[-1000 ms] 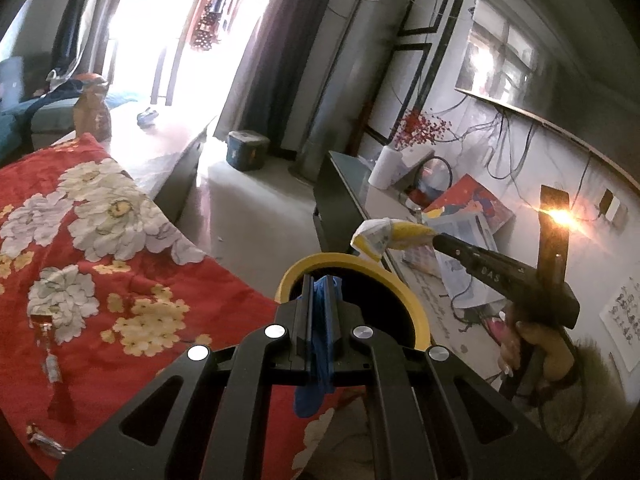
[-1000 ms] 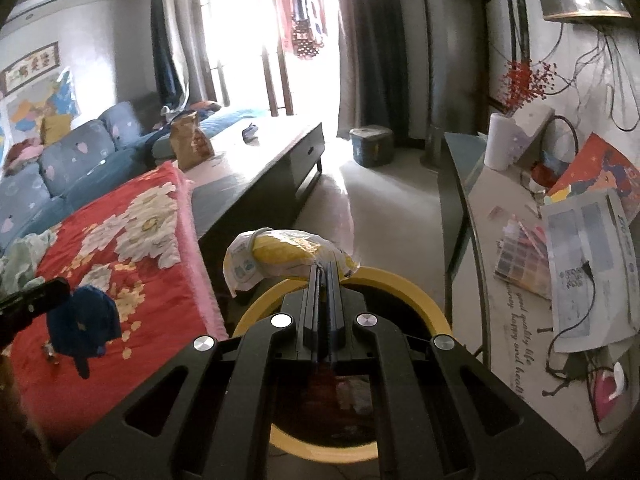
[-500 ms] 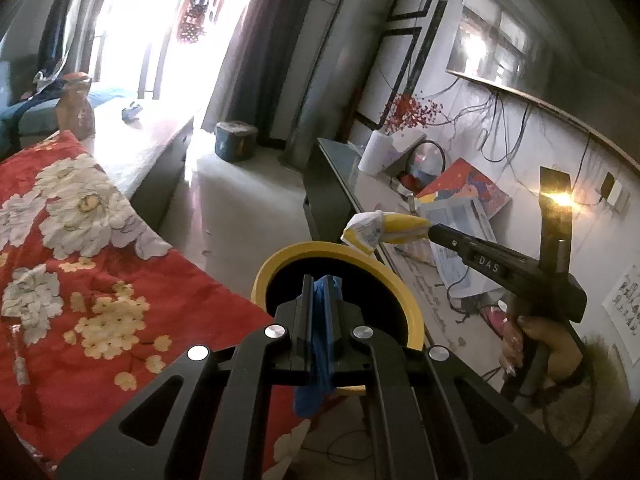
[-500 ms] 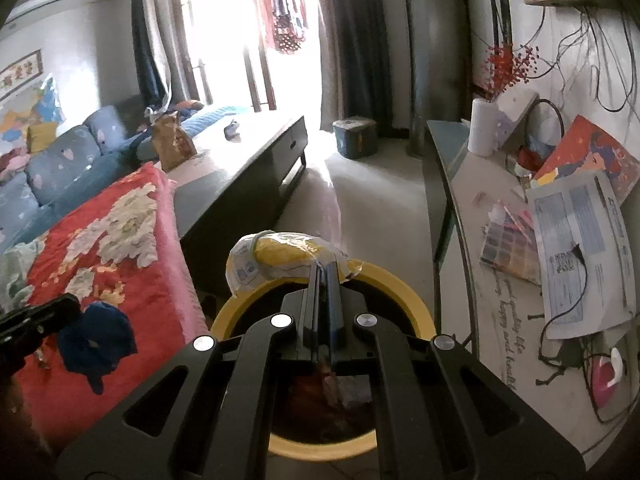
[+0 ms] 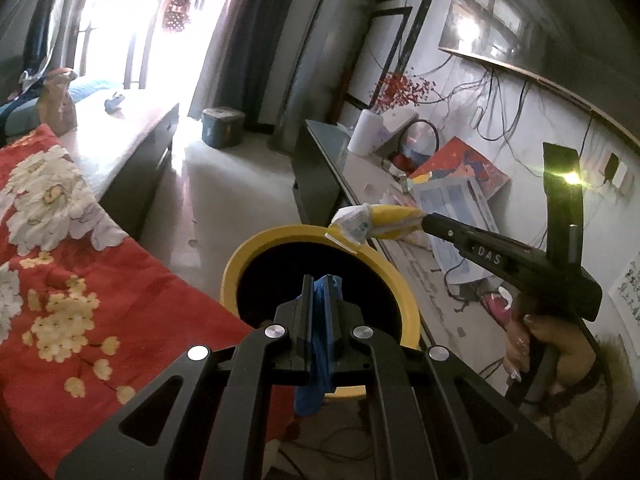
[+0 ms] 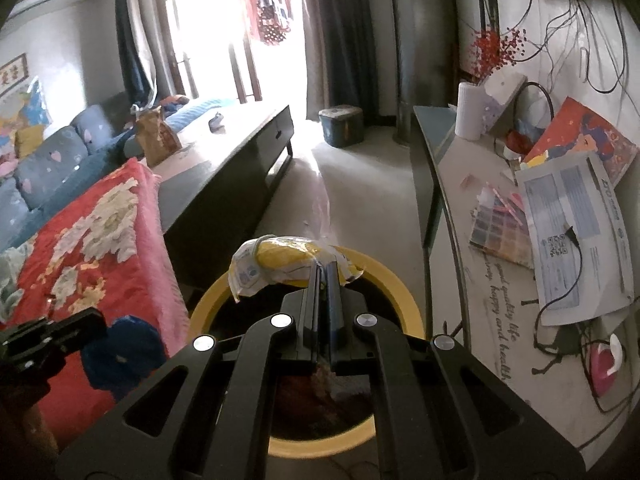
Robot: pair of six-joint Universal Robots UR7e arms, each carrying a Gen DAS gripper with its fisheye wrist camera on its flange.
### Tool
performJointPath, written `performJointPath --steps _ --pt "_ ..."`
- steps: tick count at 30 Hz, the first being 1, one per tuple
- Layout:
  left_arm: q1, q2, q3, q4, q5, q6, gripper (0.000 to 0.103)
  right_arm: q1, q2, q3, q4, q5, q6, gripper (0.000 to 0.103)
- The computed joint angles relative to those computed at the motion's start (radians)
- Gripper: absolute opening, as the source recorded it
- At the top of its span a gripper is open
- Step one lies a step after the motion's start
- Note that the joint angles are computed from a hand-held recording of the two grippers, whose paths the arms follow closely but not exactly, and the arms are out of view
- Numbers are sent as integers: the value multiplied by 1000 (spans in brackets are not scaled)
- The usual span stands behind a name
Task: Collect trash
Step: 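Open both tools to drop the blue bag and yellow snack bag into the bin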
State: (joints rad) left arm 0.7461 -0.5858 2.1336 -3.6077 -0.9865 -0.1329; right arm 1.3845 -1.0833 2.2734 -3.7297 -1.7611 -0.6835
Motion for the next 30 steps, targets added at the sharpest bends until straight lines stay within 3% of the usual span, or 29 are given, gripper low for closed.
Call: performJointPath --steps 13,15,17,18,19,21,23,25,27,30 --pt "25 49 -66 42 -33 29 5 -20 0 -13 31 -13 21 2" --pt "29 57 -76 35 -45 47 5 -24 -6 -14 51 -8 33 7" --pt "35 62 -86 28 -54 59 21 -30 -11 -12 55 3 51 23" --pt "37 63 -85 19 -54 60 55 -32 -12 -11 57 7 53 28" --pt "41 65 -83 2 -55 57 79 -30 -10 -12 56 3 51 30" --pt "47 60 -73 -22 -78 60 80 -30 -8 -10 48 5 54 43" --pt "39 58 -66 -25 -52 64 84 -29 -7 -7 38 13 56 48" --pt "30 51 -54 -29 -18 60 94 -28 -8 -4 30 17 56 51" --pt "25 39 -33 -41 9 45 94 -26 -9 5 10 32 61 59" --pt "19 14 4 -57 55 21 95 -20 -12 16 -5 55 71 60"
